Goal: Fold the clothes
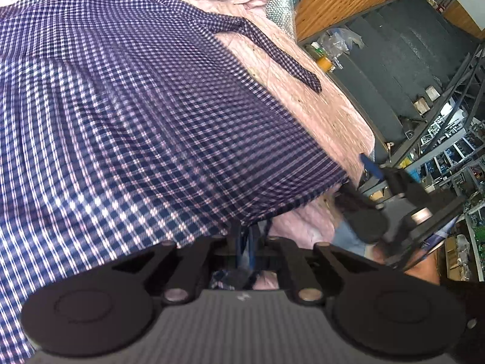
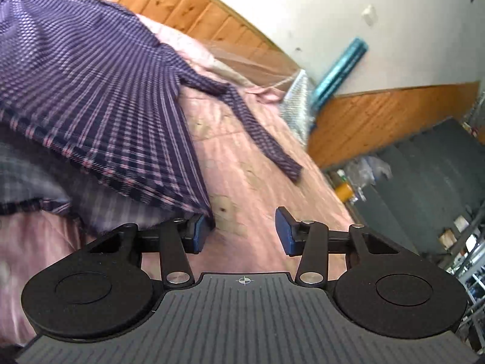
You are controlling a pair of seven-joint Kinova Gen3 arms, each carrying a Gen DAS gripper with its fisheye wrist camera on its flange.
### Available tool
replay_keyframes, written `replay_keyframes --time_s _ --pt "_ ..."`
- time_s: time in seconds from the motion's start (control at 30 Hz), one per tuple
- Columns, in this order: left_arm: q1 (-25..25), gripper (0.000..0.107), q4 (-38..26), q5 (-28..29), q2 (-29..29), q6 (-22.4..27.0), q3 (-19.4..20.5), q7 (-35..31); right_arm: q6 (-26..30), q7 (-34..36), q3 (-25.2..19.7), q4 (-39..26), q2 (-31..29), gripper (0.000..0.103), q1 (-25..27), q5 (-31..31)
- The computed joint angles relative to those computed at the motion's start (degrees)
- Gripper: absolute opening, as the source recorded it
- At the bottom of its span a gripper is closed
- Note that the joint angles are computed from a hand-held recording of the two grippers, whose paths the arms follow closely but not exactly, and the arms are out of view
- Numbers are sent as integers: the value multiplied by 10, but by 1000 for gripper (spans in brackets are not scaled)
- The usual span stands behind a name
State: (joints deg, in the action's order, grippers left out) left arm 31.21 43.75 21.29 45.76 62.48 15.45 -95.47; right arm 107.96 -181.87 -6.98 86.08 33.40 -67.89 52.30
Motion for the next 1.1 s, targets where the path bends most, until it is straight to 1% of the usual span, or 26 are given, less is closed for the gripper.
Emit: replay_keyframes --time_s 0.03,0.1,0.17,0.23,0.3,0.33,0.4,0.43,0.47,0.53,0.6,0.63,0.67,0.73,0.77,0.8,0.83,0.87,0.93,0.97,1.0,1.03,1.07,1.1 --pt "2 10 16 -1 -7 -11 -2 0 7 -5 -2 2 -5 46 -3 -5" --pt "8 19 35 -11 -19 -23 -7 1 17 -19 -5 8 -14 46 -6 -18" --pt "14 21 46 -22 -27 -29 -11 1 23 -29 -7 14 -22 46 -5 -31" --pt "19 21 49 -34 -32 -28 -12 -2 12 -22 7 22 -34 47 -9 -39" --pt "24 23 67 -47 -49 -38 -16 -9 -6 -11 26 35 -48 56 -31 -45" --pt "25 26 81 -54 -59 -45 -18 -13 -22 -12 32 48 -64 57 -46 -42" --pt "32 35 116 -77 -85 -61 -28 -15 -68 6 18 73 -91 70 -64 -17" --pt "35 36 135 -90 -98 -69 -33 -15 -90 14 2 85 -104 72 -65 -3" --pt "40 39 162 -106 -116 -79 -40 -14 -114 20 -24 100 -118 72 -57 14" --pt "50 40 214 -139 -148 -101 -54 2 -160 42 -77 118 -136 72 -29 47" --pt "56 43 258 -169 -177 -118 -66 33 -207 75 -131 123 -143 71 15 81" --pt "63 44 271 -186 -187 -116 -77 57 -230 88 -157 124 -143 70 40 98" --pt "62 45 274 -202 -189 -122 -77 80 -253 100 -182 125 -144 70 67 112" --pt "69 48 299 -225 -205 -135 -96 127 -300 133 -226 123 -148 70 120 121" --pt "67 48 308 -241 -214 -135 -97 150 -323 151 -243 123 -149 70 143 122" --pt "69 49 315 -255 -224 -133 -102 170 -347 172 -253 120 -149 70 155 118" --pt "67 49 321 -268 -227 -137 -101 180 -364 195 -252 116 -148 70 161 113" --pt "65 50 326 -281 -229 -141 -100 188 -380 219 -240 112 -146 70 161 103" --pt "60 51 326 -302 -226 -144 -92 190 -407 265 -195 101 -142 62 139 76" --pt "58 51 325 -311 -224 -145 -90 189 -413 284 -169 94 -140 52 123 62" --pt "53 51 324 -312 -221 -148 -83 183 -422 294 -146 88 -140 37 113 50" --pt "48 51 322 -310 -219 -152 -77 175 -427 301 -133 81 -138 30 110 41" --pt "44 51 320 -306 -217 -155 -73 165 -426 302 -130 75 -141 18 112 33" --pt "33 53 323 -293 -219 -165 -61 151 -429 296 -137 71 -145 16 125 27"
